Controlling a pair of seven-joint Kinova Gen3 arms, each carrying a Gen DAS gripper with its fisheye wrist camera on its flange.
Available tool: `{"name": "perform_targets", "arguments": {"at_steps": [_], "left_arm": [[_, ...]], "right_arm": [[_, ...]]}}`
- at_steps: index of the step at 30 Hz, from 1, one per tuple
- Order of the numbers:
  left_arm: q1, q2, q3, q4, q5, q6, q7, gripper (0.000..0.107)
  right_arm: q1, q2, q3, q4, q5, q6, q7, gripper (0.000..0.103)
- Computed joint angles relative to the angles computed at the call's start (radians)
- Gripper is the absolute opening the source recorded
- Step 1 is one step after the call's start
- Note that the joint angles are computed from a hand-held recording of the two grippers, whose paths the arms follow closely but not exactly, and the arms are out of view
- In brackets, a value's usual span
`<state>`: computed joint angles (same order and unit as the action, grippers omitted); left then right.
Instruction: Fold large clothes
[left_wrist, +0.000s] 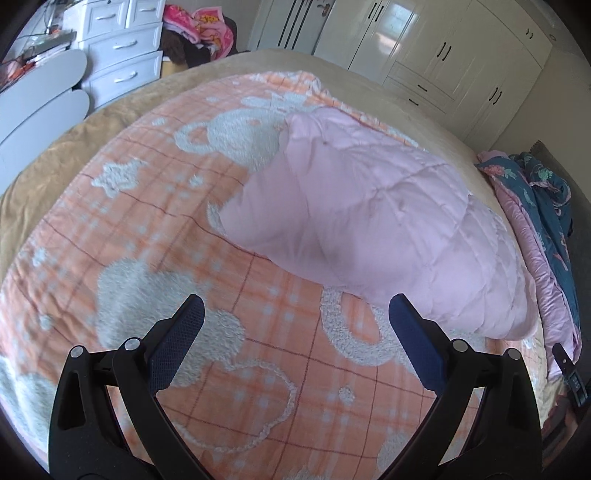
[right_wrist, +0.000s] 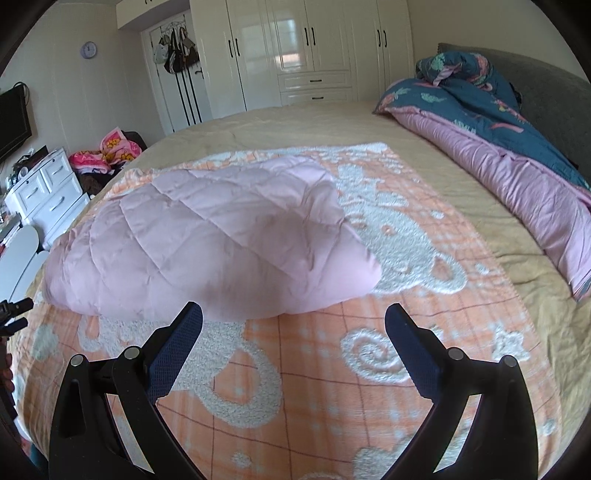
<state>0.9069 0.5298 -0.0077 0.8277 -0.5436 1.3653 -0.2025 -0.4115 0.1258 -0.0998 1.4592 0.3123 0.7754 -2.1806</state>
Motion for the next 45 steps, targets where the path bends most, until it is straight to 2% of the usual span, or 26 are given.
{"name": "perform_targets", "arguments": {"at_steps": [8,10,12,16,19,21,27,35,37,40,42,44,45], "left_arm": [[-0.053,-0.014,0.001,0.068,0.048,-0.145,0.078,0.094],[-0.075,-0.029,0.002,0.109,0.067,-0.210,0.119,0.094],[-0.101,-0.049,0.006,0.164,0.084,-0.292,0.177,0.094],[-0.128,-0.056,-0.002,0.211,0.103,-0.376,0.251,0.093],[-0.150,-0.065,-0.009,0.264,0.120,-0.457,0.323,0.093],[-0.161,-0.063,-0.016,0.284,0.125,-0.493,0.361,0.093],[-0.189,-0.052,-0.028,0.330,0.135,-0.591,0.423,0.095],[-0.180,0.000,-0.050,0.262,0.116,-0.552,0.408,0.095],[-0.176,0.010,-0.056,0.248,0.110,-0.542,0.405,0.095],[-0.168,0.025,-0.067,0.226,0.096,-0.528,0.410,0.095],[-0.160,0.037,-0.073,0.204,0.082,-0.511,0.403,0.094],[-0.159,0.046,-0.071,0.184,0.074,-0.493,0.379,0.087],[-0.163,0.057,-0.067,0.158,0.069,-0.474,0.349,0.079]], "right_arm": [[-0.007,0.078,0.032,-0.061,-0.051,0.015,-0.034,0.099],[0.005,0.095,0.049,-0.067,-0.116,0.000,-0.037,0.099],[0.056,0.111,0.028,-0.071,-0.191,-0.016,-0.054,0.099],[0.161,0.142,-0.022,-0.065,-0.353,-0.066,-0.046,0.099],[0.190,0.181,-0.014,-0.084,-0.475,-0.081,-0.007,0.099],[0.189,0.206,-0.001,-0.098,-0.512,-0.086,-0.006,0.099],[0.236,0.258,-0.037,-0.089,-0.637,-0.185,0.028,0.099],[0.239,0.292,-0.049,-0.081,-0.667,-0.280,0.032,0.099],[0.245,0.296,-0.060,-0.072,-0.672,-0.309,0.046,0.096],[0.249,0.294,-0.076,-0.065,-0.671,-0.340,0.081,0.079],[0.260,0.292,-0.095,-0.061,-0.674,-0.359,0.117,0.063],[0.246,0.292,-0.086,-0.079,-0.653,-0.349,0.137,0.056],[0.249,0.293,-0.088,-0.082,-0.649,-0.346,0.153,0.054]]}}
